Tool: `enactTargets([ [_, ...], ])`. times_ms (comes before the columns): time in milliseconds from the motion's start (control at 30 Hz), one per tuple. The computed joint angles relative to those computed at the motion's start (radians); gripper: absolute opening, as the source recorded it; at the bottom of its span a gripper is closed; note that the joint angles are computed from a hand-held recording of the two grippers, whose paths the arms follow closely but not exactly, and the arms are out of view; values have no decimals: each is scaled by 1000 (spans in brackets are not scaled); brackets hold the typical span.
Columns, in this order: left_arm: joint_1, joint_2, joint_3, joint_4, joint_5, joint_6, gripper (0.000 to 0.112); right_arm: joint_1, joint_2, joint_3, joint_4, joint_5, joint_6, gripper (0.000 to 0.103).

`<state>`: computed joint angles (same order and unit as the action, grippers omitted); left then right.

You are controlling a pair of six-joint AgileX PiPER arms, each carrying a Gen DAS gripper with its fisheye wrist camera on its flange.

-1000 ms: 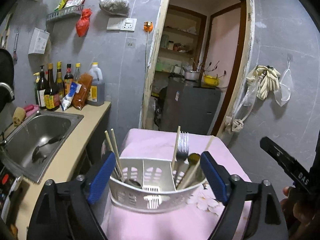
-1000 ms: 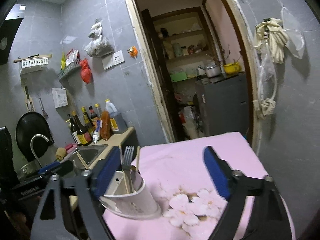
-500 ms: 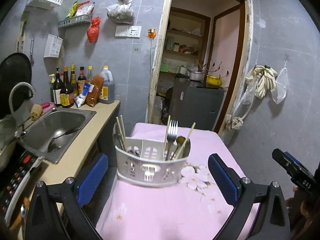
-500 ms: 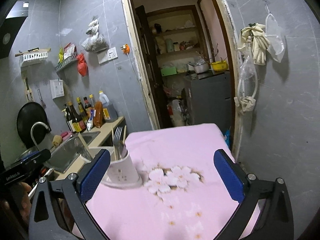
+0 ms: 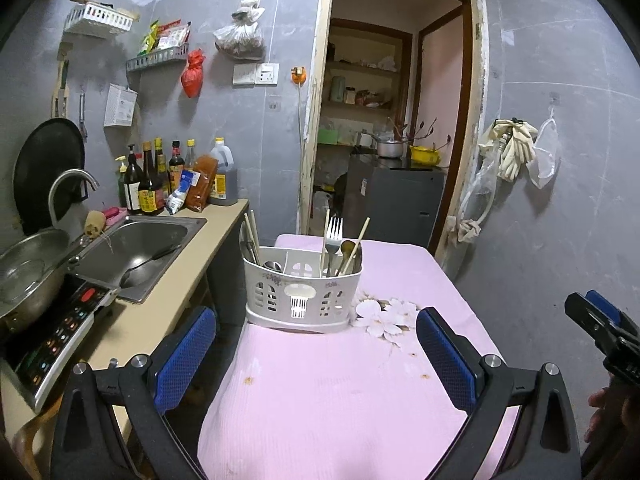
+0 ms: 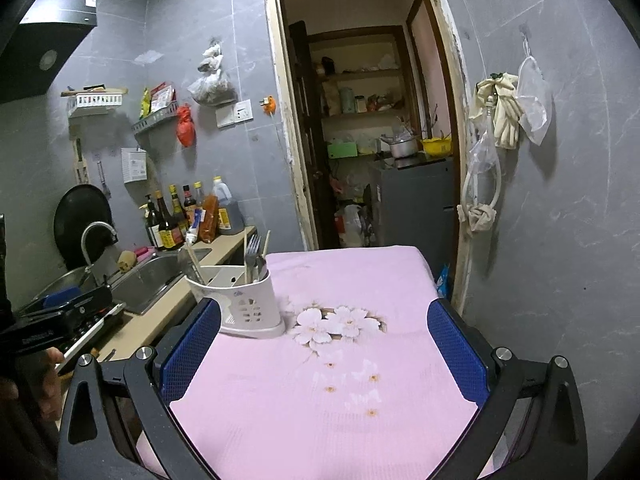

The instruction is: Organize utensils

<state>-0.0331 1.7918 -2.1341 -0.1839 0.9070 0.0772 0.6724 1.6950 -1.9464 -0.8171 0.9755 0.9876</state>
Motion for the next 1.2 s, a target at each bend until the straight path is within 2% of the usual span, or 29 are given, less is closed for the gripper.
enactTargets([
  [233,-14,-121,190,-6,-94,8,101,29,-53,63,-12,22,13,101],
  [500,-23,-183,289,-21,-138,38,101,33,-77,90,-20,29,17,102],
  [1200,-17,-181,287,-28,-136,46,101,42,-69,75,-13,39,9,102],
])
